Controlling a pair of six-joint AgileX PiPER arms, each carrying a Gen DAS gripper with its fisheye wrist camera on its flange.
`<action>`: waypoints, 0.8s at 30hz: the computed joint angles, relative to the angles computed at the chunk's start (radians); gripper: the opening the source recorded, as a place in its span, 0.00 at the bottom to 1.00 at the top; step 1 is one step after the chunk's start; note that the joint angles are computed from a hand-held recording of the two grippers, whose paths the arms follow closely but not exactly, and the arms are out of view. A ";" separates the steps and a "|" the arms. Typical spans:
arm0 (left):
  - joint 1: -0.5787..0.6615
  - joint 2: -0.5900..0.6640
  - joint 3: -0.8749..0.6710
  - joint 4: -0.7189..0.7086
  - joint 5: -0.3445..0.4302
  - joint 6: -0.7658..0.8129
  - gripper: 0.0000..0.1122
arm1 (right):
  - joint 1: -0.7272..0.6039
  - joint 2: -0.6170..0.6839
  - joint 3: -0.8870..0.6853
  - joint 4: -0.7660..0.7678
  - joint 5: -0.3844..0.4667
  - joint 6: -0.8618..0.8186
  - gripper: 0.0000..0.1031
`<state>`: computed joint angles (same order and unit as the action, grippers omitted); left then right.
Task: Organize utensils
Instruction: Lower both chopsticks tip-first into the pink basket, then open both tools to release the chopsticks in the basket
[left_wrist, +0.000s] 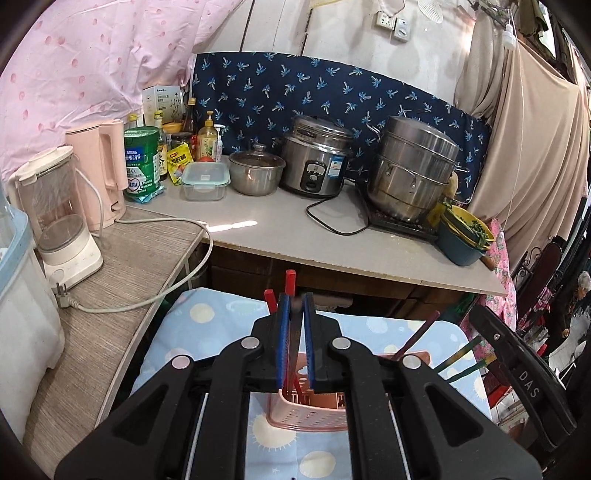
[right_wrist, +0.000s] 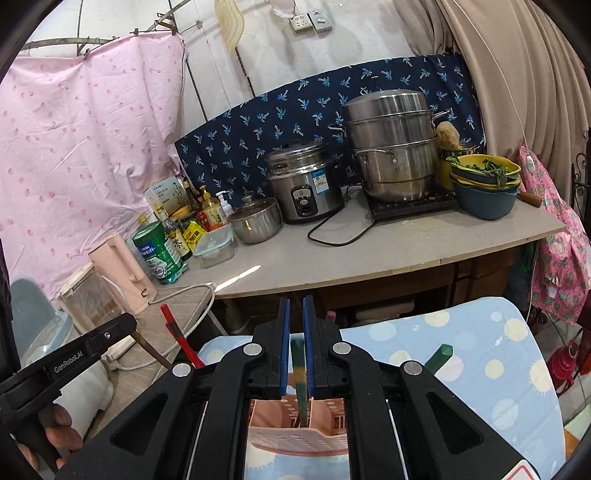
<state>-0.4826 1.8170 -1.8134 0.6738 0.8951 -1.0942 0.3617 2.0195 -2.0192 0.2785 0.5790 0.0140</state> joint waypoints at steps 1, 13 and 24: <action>-0.005 -0.002 0.005 0.009 0.003 -0.003 0.09 | 0.000 -0.010 0.016 -0.006 -0.010 0.005 0.12; -0.068 -0.069 0.084 0.094 0.042 -0.070 0.31 | 0.004 -0.143 0.186 0.021 -0.076 -0.032 0.22; -0.156 -0.152 0.178 0.162 0.093 -0.146 0.31 | 0.031 -0.316 0.428 0.062 -0.142 -0.094 0.27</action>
<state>-0.6382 1.6651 -1.6349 0.8356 0.9885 -1.2403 0.3928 1.7034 -1.5912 0.3404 0.4374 -0.0805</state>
